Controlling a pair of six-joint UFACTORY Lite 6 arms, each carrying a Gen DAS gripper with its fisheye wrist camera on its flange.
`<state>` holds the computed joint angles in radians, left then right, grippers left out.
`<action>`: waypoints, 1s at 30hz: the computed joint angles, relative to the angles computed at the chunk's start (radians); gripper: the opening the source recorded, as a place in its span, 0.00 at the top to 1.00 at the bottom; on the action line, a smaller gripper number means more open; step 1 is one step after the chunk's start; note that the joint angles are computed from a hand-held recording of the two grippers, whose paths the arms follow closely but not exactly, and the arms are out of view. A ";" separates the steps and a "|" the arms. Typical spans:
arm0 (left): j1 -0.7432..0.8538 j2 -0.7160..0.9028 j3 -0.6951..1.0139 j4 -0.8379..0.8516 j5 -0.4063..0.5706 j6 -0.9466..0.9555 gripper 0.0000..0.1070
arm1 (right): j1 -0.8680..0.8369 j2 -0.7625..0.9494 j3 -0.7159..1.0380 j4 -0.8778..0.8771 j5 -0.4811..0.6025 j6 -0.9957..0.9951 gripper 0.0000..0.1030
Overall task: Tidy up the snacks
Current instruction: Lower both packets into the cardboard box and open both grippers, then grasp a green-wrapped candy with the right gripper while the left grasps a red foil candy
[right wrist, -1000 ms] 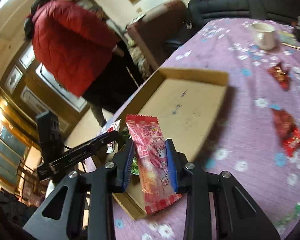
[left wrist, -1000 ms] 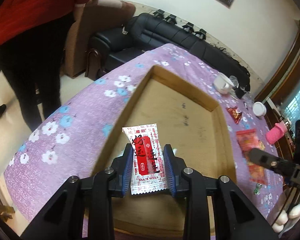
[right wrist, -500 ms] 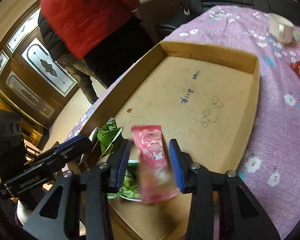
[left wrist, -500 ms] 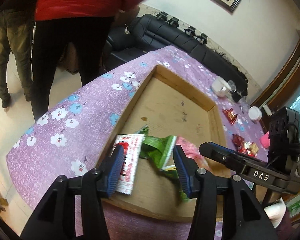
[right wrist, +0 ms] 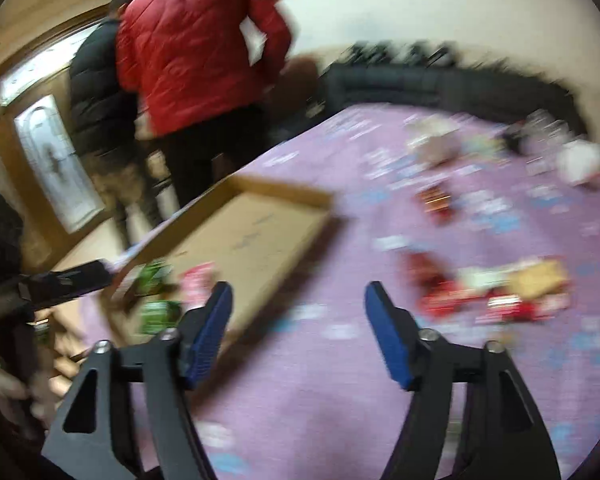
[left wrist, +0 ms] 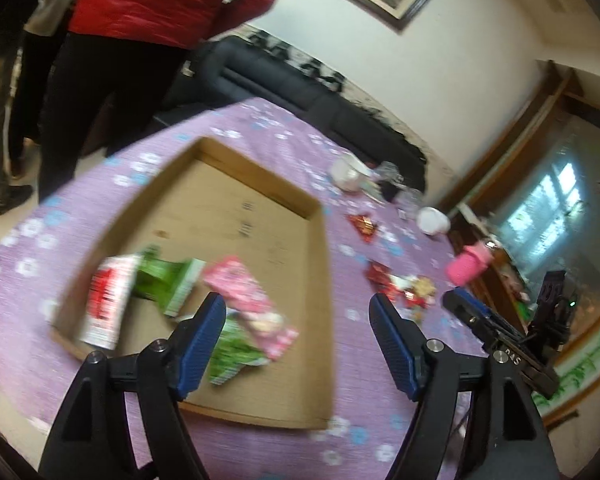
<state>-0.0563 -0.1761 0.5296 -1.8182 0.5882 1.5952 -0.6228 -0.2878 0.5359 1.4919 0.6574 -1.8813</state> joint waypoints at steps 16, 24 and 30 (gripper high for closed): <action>-0.462 0.163 0.161 -0.181 -0.283 0.051 0.30 | -0.288 0.416 0.161 -0.338 0.041 0.096 0.40; -0.532 0.275 0.293 -0.086 -0.370 -0.070 0.30 | -0.211 0.449 0.145 -0.216 -0.055 -0.018 0.76; -0.553 0.481 0.520 0.127 -0.357 -0.318 0.30 | -0.324 0.544 0.226 -0.165 0.064 -0.083 0.76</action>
<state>-0.6092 0.3047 1.0492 -1.6911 0.2314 1.2775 -0.9467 0.2560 0.7619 1.3267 0.7210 -1.9642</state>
